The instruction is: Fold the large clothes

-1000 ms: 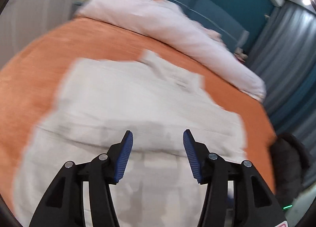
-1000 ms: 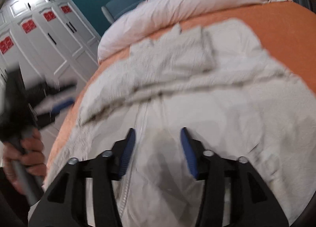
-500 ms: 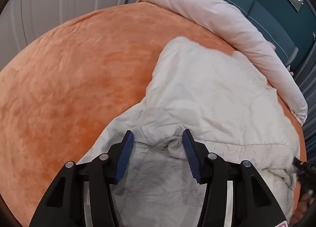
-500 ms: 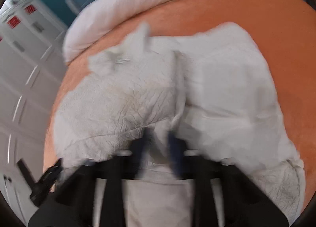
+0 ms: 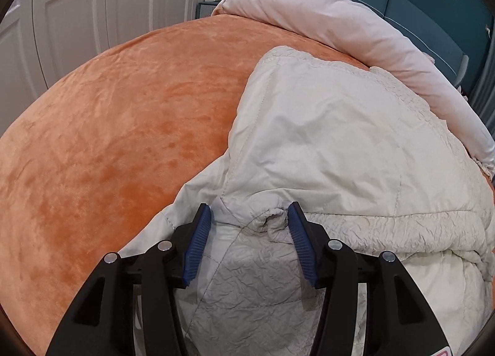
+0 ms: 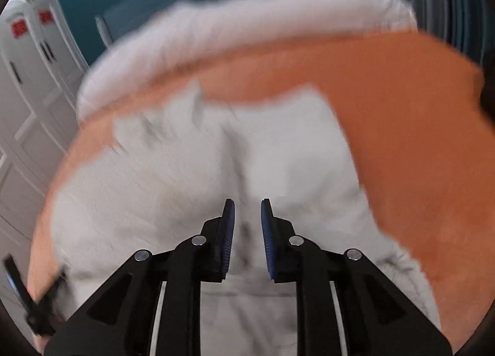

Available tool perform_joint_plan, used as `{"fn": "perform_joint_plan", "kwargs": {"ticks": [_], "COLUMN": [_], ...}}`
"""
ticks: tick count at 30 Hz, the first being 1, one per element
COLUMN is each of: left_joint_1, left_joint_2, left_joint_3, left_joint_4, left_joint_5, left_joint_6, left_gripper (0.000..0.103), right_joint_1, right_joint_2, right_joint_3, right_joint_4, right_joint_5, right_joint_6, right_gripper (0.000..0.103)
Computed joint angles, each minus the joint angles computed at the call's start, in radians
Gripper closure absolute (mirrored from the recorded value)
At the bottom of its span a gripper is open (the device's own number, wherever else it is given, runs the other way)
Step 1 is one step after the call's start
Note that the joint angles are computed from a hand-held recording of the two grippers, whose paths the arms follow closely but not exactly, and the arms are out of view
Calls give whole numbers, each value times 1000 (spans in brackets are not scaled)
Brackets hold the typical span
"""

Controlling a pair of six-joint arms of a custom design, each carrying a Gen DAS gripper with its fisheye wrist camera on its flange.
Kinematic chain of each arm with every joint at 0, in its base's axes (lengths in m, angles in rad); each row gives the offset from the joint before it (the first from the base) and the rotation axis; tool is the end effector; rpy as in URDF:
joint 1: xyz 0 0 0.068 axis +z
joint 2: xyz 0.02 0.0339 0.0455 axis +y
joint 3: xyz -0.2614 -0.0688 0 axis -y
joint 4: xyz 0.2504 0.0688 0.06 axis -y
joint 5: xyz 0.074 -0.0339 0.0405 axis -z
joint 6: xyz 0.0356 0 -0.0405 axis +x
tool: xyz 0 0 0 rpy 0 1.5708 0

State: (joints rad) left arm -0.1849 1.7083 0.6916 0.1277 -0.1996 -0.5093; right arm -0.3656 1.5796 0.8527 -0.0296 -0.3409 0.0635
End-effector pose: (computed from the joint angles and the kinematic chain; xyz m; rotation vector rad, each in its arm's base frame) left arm 0.3033 -0.0495 0.1065 -0.4786 2.3893 -0.0646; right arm 0.3101 -0.1060 0.1795 0.3200 2.2633 0.2400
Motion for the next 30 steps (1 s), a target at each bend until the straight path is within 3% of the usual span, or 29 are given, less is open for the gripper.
{"fn": "perform_joint_plan", "kwargs": {"ticks": [4,7,10,14,17,19,21,23,25,26,27,28,29,30], "left_joint_1": [-10,-8,-6,5,6,5,7,16,43,64,95,120,155,178], "left_joint_2": [6,5,5,7,12,14,12,6,-30,-61,-120,-185,-290,-359], "left_joint_3": [-3,-7,-12,-27,-37,-38,-38,-38,-48,-58,-82,-111,-155,-178], "left_joint_4": [11,18,28,61,87,92,90,85,65,44,4,-38,-107,-163], "left_joint_5": [-18,-13,-7,14,19,19,26,41,97,141,204,249,304,332], "left_joint_6": [-2,-5,-7,-7,-4,-5,-4,-6,-18,-28,-41,-53,-60,-54], "left_gripper": [51,51,51,50,48,48,47,47,47,44,41,34,26,23], "right_joint_1": [215,428,540,421,218,111,-22,-99,-271,-327,-418,-476,-570,-632], "right_joint_2": [-74,5,145,205,225,262,300,271,222,194,143,106,67,57], "right_joint_3": [38,102,177,173,208,249,299,282,274,260,234,205,182,171], "right_joint_4": [-66,-92,-125,-111,-177,-186,-257,-260,-360,-399,-464,-497,-569,-628], "right_joint_5": [-41,2,66,-4,-107,-54,-121,32,-110,-153,-201,-224,-256,-268], "right_joint_6": [-83,-154,-212,-257,-270,-274,-282,-268,-310,-335,-404,-461,-572,-660], "right_gripper": [86,86,89,103,103,103,103,96,96,86,67,56,38,34]}}
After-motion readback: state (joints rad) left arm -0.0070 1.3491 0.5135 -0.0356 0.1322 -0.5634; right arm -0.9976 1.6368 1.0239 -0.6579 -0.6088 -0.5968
